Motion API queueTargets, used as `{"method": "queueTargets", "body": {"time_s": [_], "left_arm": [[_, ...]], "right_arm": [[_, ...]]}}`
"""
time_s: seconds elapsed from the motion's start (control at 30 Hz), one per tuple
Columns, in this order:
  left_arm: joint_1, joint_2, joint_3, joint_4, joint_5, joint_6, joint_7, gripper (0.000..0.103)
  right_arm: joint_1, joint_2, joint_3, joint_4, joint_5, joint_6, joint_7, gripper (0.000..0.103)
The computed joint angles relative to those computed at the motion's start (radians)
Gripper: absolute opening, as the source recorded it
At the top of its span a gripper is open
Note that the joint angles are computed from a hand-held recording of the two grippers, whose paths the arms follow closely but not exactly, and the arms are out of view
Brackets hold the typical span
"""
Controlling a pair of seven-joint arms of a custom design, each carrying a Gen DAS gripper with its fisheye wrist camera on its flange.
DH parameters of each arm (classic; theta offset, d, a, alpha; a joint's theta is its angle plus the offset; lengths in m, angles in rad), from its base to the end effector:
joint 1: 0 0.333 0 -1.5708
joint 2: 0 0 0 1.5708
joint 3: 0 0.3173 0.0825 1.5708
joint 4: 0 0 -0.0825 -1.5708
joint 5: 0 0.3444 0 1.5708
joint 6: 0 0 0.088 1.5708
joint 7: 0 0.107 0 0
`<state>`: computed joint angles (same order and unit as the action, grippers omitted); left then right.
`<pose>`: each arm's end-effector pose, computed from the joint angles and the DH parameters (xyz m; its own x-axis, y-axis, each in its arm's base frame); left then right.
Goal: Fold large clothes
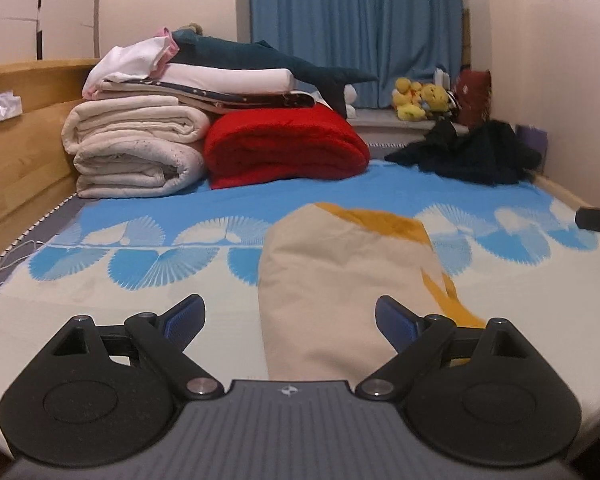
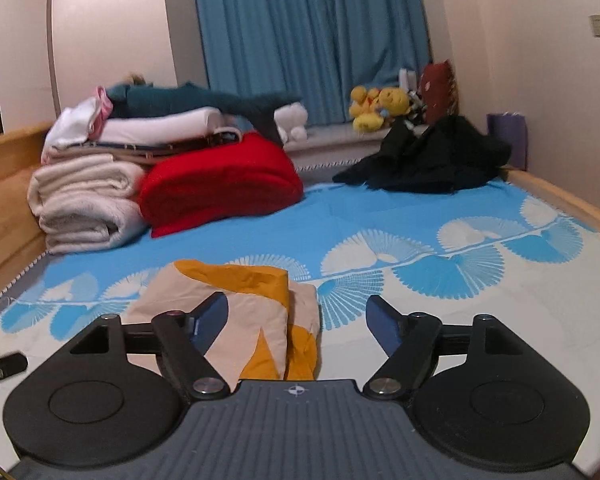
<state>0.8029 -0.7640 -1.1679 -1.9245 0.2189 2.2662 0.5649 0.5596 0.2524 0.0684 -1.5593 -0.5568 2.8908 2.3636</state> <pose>0.3775 -0.3385 0.6344 0.4522 -0.8877 -0.0868 -0.4544 -0.1456 -0.8788 0.5091 0.3998 0.6369 0.3803 -0.9066 -0.1830 -0.4737 -0.0209 -0.8805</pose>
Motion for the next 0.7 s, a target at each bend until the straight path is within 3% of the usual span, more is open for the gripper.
{"method": "queueTargets", "body": {"time_s": [0.1, 0.17, 0.3, 0.5, 0.7], "left_arm": [[-0.035, -0.038, -0.001, 0.011, -0.035, -0.068, -0.042, 0.095], [-0.100, -0.052, 0.021, -0.040, -0.071, -0.041, -0.081, 0.095], [-0.132, 0.027, -0.015, -0.037, -0.083, -0.089, -0.063, 0.095], [-0.051, 0.042, -0.071, -0.030, -0.052, -0.079, -0.095, 0.095], [-0.037, 0.063, -0.071, -0.040, -0.083, -0.052, -0.123, 0.095]], "right_arm": [[0.066, -0.115, -0.084, -0.157, -0.252, 0.042, 0.279, 0.081], [0.061, -0.155, -0.072, -0.216, -0.318, 0.016, 0.352, 0.081], [0.004, -0.176, 0.023, -0.261, -0.133, -0.018, 0.137, 0.081], [-0.033, -0.158, 0.108, -0.260, 0.107, -0.067, -0.155, 0.081], [-0.016, -0.135, 0.094, -0.241, 0.094, -0.076, -0.142, 0.081]]}}
